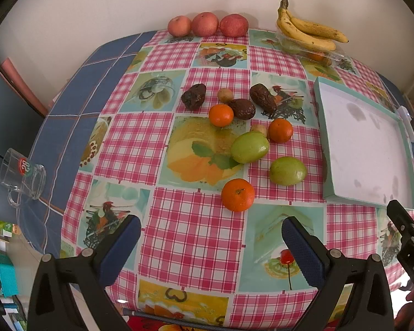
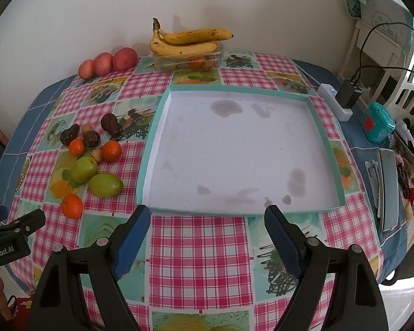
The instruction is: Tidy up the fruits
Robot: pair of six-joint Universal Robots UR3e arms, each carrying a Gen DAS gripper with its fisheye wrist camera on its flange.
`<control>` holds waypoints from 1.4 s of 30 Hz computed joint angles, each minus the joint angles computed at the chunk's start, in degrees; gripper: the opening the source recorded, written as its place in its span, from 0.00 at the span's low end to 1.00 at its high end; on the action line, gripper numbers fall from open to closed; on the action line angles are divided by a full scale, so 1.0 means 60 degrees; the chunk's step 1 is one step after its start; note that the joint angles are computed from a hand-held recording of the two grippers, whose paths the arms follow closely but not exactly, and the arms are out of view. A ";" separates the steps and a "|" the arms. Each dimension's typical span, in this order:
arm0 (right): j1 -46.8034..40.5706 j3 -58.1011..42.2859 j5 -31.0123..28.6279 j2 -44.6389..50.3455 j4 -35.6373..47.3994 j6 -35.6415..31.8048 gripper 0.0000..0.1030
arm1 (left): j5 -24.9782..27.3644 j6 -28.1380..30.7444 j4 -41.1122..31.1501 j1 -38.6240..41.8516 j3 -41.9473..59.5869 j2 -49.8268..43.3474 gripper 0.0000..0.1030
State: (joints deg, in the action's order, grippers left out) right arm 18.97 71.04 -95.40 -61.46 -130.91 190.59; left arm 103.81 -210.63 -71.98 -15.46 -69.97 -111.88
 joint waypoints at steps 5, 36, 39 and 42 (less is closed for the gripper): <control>-0.0003 0.0086 0.0008 -0.0038 -0.0076 0.0034 0.83 | -0.0004 -0.0004 -0.0017 0.0007 -0.0009 0.0009 1.00; -0.0031 0.0086 0.0027 -0.0064 -0.0056 0.0069 0.83 | -0.0051 -0.0060 -0.0075 0.0048 -0.0025 0.0022 1.00; -0.0032 0.0099 0.0029 -0.0078 -0.0068 0.0070 0.83 | -0.0067 -0.0096 -0.0082 0.0044 -0.0019 0.0018 1.00; -0.0042 0.0099 0.0037 -0.0079 -0.0064 0.0060 0.83 | -0.0077 -0.0103 -0.0086 0.0045 -0.0021 0.0019 1.00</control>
